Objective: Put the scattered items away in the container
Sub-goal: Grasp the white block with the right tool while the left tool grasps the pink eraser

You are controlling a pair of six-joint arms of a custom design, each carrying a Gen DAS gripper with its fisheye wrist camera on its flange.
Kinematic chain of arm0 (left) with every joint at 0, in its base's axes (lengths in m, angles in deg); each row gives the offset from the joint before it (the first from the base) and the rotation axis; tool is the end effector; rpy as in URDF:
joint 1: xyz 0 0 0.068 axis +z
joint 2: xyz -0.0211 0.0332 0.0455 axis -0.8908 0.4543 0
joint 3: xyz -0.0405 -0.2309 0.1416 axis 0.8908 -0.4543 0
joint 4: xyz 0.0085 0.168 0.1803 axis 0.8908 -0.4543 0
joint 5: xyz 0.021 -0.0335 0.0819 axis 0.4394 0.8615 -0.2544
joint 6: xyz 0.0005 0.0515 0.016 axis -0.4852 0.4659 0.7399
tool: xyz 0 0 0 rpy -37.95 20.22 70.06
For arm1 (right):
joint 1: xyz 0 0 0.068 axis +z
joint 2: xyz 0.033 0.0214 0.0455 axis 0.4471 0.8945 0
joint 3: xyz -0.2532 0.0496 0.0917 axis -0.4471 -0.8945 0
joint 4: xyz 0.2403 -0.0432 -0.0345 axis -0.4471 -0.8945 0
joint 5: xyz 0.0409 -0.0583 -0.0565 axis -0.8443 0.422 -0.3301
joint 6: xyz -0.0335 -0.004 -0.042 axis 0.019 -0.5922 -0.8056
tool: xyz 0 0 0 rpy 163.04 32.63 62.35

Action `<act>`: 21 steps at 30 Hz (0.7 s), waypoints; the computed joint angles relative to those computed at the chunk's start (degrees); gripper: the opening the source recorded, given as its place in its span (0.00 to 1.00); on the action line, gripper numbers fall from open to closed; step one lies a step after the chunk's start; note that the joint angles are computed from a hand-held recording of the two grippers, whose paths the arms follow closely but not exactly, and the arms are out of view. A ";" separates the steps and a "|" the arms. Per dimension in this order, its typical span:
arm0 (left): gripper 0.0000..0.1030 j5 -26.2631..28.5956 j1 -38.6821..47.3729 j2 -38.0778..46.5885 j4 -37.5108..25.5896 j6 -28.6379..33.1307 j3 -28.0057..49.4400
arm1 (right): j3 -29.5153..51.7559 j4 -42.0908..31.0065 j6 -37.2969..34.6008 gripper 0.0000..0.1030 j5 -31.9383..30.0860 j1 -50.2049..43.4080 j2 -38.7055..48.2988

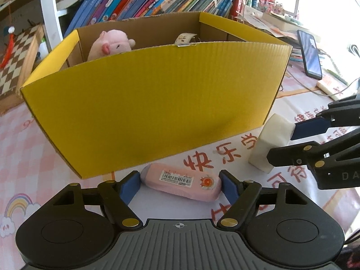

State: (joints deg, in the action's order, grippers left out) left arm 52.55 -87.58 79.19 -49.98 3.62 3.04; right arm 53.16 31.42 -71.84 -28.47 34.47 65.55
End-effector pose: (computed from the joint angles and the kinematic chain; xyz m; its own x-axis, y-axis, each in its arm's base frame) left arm 0.3582 -0.1725 0.1698 -0.5759 0.4927 -0.6523 0.6686 0.7431 -0.0290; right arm 0.2873 0.0381 0.2079 -0.7843 0.0450 -0.6188 0.0140 0.9984 0.0549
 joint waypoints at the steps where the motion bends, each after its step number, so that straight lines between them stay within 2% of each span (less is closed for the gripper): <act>1: 0.75 0.55 0.27 -0.52 -0.36 -0.70 -0.31 | -0.34 0.00 0.36 0.41 0.30 0.36 -0.45; 5: 0.75 2.21 0.92 -4.00 0.35 -1.68 -3.54 | -1.39 -0.25 1.38 0.41 1.49 2.18 -1.94; 21: 0.74 4.75 4.73 -17.02 -0.31 0.64 -13.18 | -3.48 -2.80 7.79 0.38 6.92 9.98 -7.83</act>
State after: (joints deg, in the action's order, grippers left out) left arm 57.30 -82.86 62.17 -50.29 4.26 -10.14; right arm 49.68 28.61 -64.04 -21.56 44.45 57.72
